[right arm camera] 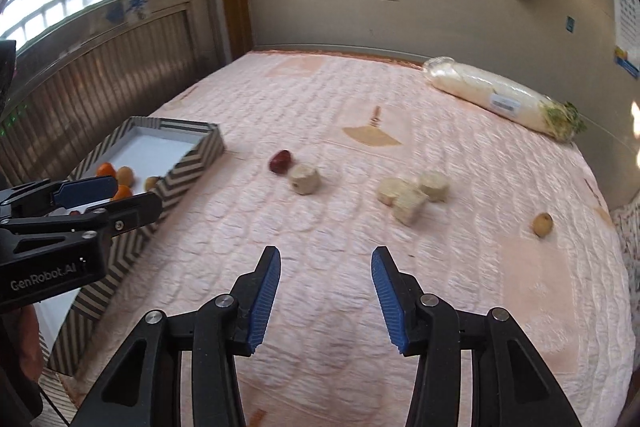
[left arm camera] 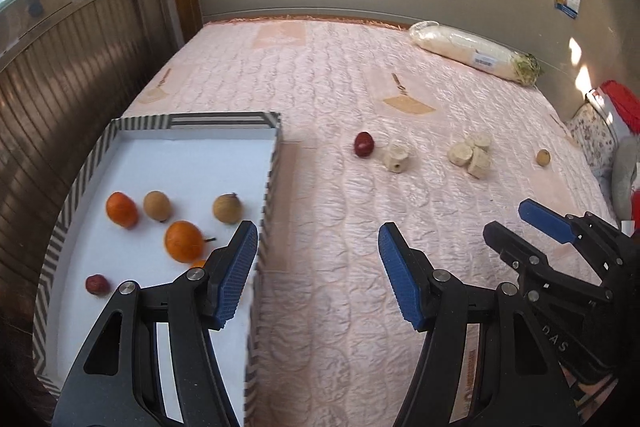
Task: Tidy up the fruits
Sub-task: 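Move both open tools back over the cakes and blocks on the bed, then grasp a pale round cake with the left tool while the right tool grasps a beige cube block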
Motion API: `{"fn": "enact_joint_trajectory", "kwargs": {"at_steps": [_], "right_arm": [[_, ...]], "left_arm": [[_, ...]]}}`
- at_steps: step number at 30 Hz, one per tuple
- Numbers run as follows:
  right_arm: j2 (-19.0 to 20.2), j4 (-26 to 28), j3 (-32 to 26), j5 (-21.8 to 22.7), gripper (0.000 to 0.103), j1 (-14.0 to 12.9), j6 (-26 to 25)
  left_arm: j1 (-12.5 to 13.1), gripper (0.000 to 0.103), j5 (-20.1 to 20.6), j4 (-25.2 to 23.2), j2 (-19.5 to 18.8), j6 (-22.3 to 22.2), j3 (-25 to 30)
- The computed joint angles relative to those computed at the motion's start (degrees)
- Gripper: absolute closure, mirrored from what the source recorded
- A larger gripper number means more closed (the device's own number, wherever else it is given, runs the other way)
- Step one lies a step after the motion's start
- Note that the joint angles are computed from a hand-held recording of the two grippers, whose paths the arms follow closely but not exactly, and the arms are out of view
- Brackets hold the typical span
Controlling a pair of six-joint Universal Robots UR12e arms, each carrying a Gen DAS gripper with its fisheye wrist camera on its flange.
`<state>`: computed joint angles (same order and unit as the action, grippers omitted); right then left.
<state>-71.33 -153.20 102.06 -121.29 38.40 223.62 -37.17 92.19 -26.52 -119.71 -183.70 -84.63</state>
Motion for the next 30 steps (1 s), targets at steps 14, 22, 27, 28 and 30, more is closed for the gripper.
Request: {"fn": "enact_joint_trajectory", "kwargs": {"at_steps": [14,22,27,28,30], "right_arm": [[-3.4,1.1,5.2,0.4,0.057,-2.2,3.8],[-3.3,0.8,5.4,1.5,0.057,-3.4,1.6],[-3.3,-0.5,6.0,2.1,0.057,-3.9,1.2],[-3.3,-0.7,6.1,2.2,0.057,-4.0,1.1],[-3.3,-1.2,6.2,2.5,0.057,-4.2,1.0]], "left_arm": [[-1.5,0.04,-4.0,-8.4,-5.6,-2.6,9.8],[-1.9,0.04,-4.6,-15.8,-10.7,-4.9,18.0],[-2.2,0.04,-4.0,-18.1,-12.5,-5.7,20.9],[-2.1,0.04,-4.1,-18.2,-12.7,-6.1,21.2],[-2.1,0.04,-4.1,-19.1,-13.3,-6.3,22.1]]}}
